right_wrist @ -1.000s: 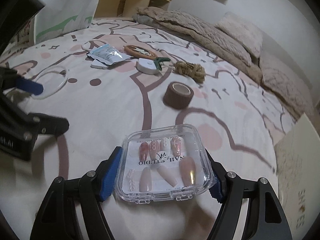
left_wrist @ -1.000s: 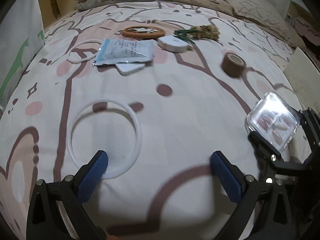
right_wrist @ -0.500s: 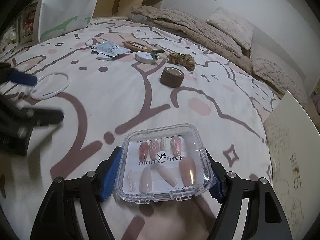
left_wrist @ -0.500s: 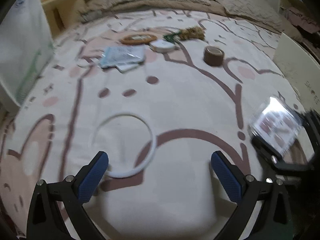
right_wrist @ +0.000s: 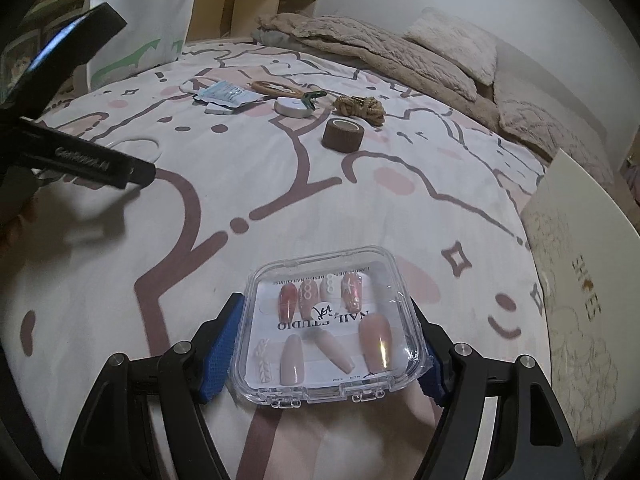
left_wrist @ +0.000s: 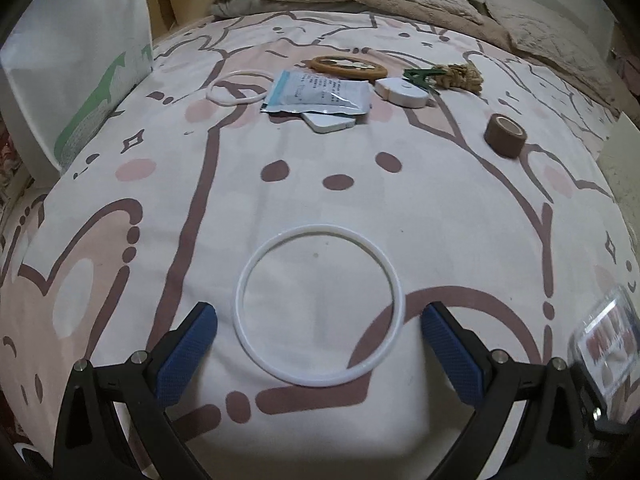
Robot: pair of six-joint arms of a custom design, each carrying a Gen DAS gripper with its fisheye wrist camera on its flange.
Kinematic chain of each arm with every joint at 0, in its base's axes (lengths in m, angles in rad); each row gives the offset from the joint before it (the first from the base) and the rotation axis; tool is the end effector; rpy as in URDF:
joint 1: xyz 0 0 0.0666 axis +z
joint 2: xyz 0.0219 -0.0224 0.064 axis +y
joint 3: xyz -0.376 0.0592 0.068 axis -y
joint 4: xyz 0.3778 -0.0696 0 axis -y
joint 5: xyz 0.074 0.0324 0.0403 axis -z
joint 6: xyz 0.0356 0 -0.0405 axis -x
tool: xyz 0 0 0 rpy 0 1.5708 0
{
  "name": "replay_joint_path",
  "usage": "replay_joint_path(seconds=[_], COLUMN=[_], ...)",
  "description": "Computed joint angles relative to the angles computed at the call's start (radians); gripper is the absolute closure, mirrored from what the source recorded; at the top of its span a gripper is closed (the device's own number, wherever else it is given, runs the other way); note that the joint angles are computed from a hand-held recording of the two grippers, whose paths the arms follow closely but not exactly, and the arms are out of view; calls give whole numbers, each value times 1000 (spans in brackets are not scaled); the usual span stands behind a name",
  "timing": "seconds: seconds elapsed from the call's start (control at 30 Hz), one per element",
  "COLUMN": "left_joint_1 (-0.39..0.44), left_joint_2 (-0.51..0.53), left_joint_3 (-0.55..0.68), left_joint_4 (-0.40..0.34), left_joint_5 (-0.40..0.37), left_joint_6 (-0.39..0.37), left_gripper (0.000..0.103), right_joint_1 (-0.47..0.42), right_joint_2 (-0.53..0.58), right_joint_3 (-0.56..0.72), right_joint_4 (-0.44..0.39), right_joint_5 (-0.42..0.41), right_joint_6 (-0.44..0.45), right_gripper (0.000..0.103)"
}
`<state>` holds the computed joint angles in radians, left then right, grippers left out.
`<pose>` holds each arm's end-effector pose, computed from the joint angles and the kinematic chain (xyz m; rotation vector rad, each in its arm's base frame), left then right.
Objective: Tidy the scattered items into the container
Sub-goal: 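Close the left gripper on the large white plastic ring, then carry the nail-tip case and white ring toward the white box with both grippers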
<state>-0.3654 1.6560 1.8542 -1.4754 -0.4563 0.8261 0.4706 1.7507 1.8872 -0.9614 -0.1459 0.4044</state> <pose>0.4935 -0.1724 0.4724 -0.6890 2.5423 0.2875 0.5365 0.2783 0.4594 -1.0759 2.1388 0.2058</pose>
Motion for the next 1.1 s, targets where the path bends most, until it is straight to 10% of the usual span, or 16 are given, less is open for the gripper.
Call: replay_joint_path(seconds=[0.43,1.1], left_joint_1=[10,-123], left_joint_2=[-10,30], left_joint_3=[-15,98], left_joint_4=[31,-32], left_joint_5=[-16,-65], left_joint_6=[-6,87], left_gripper=[18,19], right_joint_1=[-51,-96], right_joint_2=[-22,-21], right_joint_3=[25,80], right_joint_4=[-112,-227], right_joint_5=[-102,-178], right_joint_6=[-99,-108], right_gripper=[27,27])
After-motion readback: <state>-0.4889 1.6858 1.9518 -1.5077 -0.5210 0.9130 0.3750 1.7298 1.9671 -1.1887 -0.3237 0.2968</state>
